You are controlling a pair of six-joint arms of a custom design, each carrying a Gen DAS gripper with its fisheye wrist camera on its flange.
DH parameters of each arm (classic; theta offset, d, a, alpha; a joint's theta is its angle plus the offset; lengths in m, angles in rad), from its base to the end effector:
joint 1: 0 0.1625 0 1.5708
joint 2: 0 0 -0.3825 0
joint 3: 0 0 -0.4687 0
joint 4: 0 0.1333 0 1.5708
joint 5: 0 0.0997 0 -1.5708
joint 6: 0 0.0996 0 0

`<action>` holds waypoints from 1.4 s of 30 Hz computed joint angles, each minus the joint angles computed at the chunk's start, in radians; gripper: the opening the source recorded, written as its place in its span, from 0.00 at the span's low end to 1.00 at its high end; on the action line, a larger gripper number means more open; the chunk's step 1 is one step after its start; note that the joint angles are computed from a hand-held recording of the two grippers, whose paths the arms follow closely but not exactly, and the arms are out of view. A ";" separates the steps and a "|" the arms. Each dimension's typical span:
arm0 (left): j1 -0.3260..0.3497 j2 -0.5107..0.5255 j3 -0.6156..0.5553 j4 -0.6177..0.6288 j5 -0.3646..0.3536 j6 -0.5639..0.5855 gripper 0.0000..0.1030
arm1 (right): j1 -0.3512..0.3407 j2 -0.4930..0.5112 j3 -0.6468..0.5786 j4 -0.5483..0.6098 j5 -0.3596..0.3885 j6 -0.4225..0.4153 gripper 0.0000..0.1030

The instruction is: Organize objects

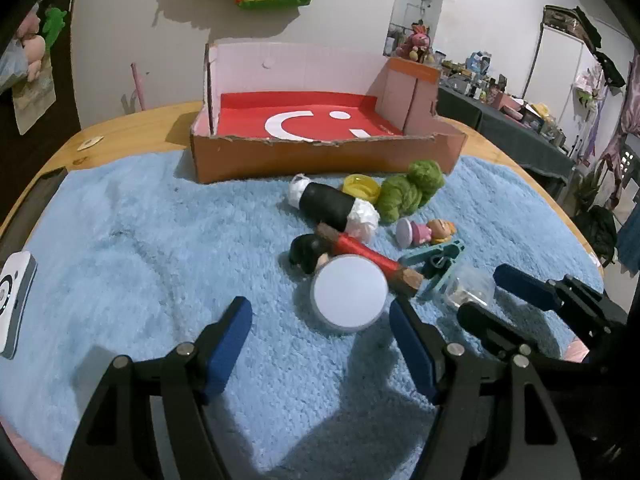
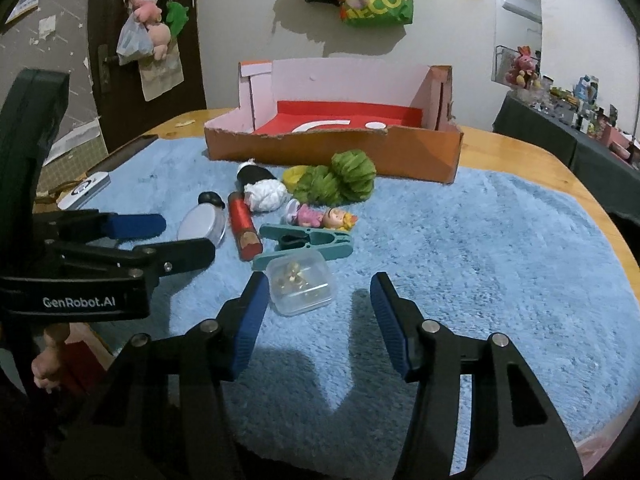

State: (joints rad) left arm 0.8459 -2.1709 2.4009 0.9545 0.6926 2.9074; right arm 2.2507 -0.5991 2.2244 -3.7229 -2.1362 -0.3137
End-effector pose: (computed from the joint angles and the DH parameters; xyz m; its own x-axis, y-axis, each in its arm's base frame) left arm 0.0431 -0.2679 0.2748 -0.7945 0.0398 -0.6060 0.4419 0.7224 -0.5319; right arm 0.3255 -0.2754 -0.1124 -0.6180 -0.5131 0.5957 -0.7718 0.5402 -0.3353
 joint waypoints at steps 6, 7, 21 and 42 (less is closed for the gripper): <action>0.036 0.023 -0.021 -0.043 0.019 0.056 0.71 | -0.009 0.014 -0.015 0.006 0.001 -0.014 0.49; 0.040 0.025 -0.023 -0.047 0.020 0.061 0.71 | -0.009 0.016 -0.017 0.005 0.000 -0.017 0.49; 0.063 0.067 -0.052 -0.090 0.029 0.102 0.63 | -0.022 0.029 -0.040 0.005 0.013 -0.043 0.38; 0.023 0.031 -0.067 -0.053 0.086 0.104 0.41 | 0.001 -0.014 -0.038 0.033 0.025 -0.025 0.37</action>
State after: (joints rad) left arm 0.8691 -2.1397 2.3337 0.9015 0.7785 3.0110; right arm 2.2512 -0.6127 2.1863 -3.6903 -2.1110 -0.3391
